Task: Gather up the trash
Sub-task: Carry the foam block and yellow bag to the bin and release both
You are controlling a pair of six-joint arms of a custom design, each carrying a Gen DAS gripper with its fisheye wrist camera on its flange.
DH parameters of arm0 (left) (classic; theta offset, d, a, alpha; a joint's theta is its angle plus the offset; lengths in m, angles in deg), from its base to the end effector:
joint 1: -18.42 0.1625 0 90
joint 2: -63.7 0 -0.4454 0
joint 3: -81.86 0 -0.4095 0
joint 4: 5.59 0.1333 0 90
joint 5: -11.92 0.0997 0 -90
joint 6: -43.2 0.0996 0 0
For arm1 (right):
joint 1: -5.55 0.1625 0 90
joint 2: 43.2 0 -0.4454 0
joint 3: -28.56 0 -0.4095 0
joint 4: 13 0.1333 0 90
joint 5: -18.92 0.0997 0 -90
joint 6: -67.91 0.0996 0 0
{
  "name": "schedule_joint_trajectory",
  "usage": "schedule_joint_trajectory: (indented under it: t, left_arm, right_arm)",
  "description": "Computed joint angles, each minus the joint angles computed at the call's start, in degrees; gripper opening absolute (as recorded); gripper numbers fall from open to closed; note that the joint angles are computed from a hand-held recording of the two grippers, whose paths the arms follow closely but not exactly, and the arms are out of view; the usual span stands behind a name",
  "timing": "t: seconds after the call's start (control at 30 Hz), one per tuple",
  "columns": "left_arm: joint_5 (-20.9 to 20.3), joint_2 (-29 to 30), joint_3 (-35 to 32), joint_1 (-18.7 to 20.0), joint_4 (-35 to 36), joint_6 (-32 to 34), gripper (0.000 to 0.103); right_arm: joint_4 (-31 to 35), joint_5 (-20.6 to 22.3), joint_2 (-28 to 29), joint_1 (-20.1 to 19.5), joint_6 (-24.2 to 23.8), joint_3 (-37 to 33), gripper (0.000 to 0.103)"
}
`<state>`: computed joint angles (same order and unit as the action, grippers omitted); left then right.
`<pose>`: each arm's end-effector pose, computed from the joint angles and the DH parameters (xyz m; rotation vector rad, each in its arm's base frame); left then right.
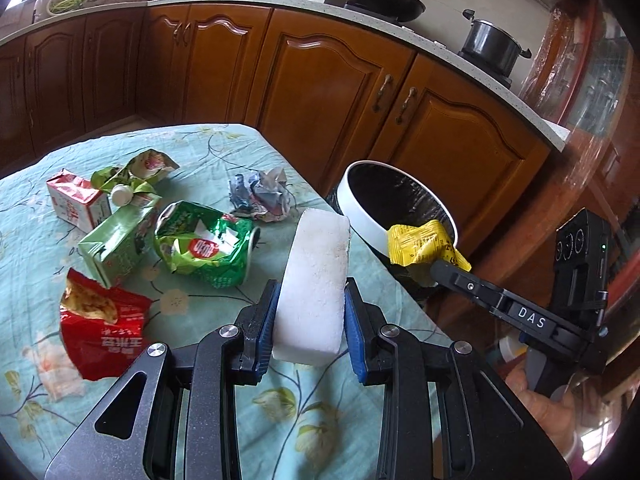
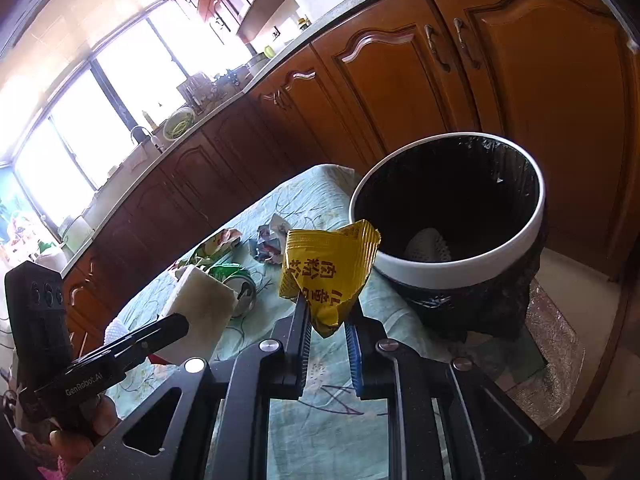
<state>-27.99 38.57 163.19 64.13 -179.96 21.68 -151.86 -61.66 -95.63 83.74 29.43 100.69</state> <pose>-0.3730 -0.6826 0.0021 0.1999 2.4324 -1.1259 -0.0157 -0.8059 0.3403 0.7457 -2.8705 0.8020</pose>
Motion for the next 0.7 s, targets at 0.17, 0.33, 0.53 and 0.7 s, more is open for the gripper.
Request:
schedule_joint_trajectory:
  t: [0.17,0.33,0.53,0.7]
  left_arm:
    - [-1.35,2.19,-4.35,0.38,2.75,1.05,0.029]
    - [-2.61,4.23,-8.46,0.84,5.39,1.82,0.029]
    - [-4.18,6.96,-14.46,1.66,9.01,3.10,0.029]
    - [-5.18,9.85,-21.30,2.20,12.56,4.52,0.029]
  right_arm:
    - [0.15,-0.30,1.31,-0.53,0.91,-3.13,0.016]
    - [0.40,-1.26,3.16,-0.66,1.64,-6.95,0.016]
    - [1.02,-3.51,5.85,-0.47,1.02,-12.20,0.016]
    - [2.25,-5.89,8.18,-0.17,0.72,-16.49,0.016]
